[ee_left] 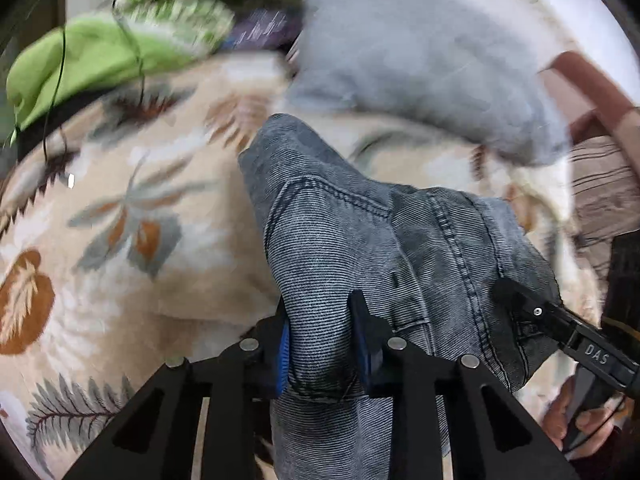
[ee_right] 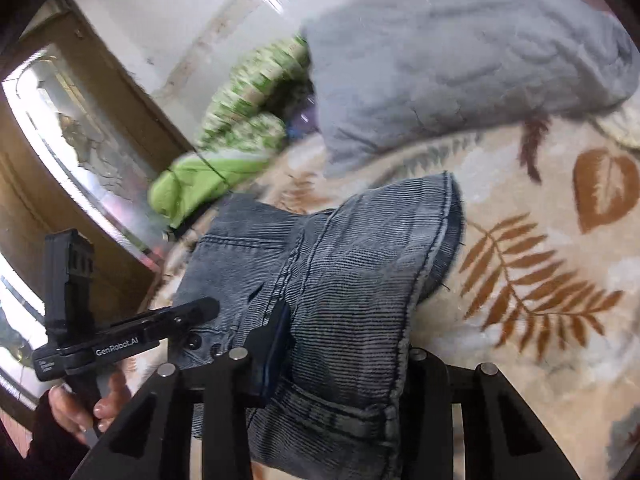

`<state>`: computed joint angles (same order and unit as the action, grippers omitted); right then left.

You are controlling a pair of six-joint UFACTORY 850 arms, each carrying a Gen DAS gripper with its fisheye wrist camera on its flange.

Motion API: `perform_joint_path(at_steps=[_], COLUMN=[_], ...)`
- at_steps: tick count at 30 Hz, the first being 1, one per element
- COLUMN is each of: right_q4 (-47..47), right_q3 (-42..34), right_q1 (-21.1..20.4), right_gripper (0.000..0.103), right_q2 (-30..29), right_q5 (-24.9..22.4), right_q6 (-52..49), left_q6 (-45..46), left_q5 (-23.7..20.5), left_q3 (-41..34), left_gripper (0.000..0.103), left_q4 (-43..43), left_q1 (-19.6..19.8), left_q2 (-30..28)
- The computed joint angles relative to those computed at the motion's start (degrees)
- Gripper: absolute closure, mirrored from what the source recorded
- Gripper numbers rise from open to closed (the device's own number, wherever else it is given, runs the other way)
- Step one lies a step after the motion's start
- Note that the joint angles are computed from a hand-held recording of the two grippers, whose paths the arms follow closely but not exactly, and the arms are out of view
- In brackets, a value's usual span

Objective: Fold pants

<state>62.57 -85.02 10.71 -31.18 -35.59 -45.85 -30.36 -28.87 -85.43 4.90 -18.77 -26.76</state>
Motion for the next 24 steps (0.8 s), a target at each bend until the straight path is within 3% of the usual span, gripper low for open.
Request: perform_joint_path(at_steps=[2,3,4,7,10,16,24], right_q4=[-4.3,-3.2,-2.5,-2.3,-4.4,-1.6,0.7], right_q3=[-0.7,0.0,0.7,3.2,6.8,15.4,22.5], right_q1=[0.3,-0.1,-0.5,-1.6,-1.9,-2.7,-0.8], right_gripper=[0.057,0.051,0.040,0.036,0.036,0.036,0.034], right_q2=[-1.7,-1.9,-1.6,0.3,4.6,16.7,31.4], right_q5=[0.4,-0.1,-0.3,-1.1,0.7,3.2,7.3], right_q6=[5.8,5.8,5.8,6.4,7.4,1.5,-2.0], left_q6=[-3.2,-4.7,-6.9,-12.0,-21.2,-38.7,-49.1], left_q5=[1.9,3.4,3.5,3.5,0.5,-5.9,-16.4], left_q3=[1.6,2.9,3.6,5.6,7.4,12.6,15.2], left_gripper=[0.060,0.059,0.050,0.046,0.045,0.028,0.023], left_q4=[3.3,4.9,7.0,12.3,22.8,44.3,56.9], left_q1=[0.0,-0.2,-0.4,-1.2,-3.3,-9.4,-16.3], left_q2=[0.2,1.0,1.5,3.8,7.2,15.6,23.9])
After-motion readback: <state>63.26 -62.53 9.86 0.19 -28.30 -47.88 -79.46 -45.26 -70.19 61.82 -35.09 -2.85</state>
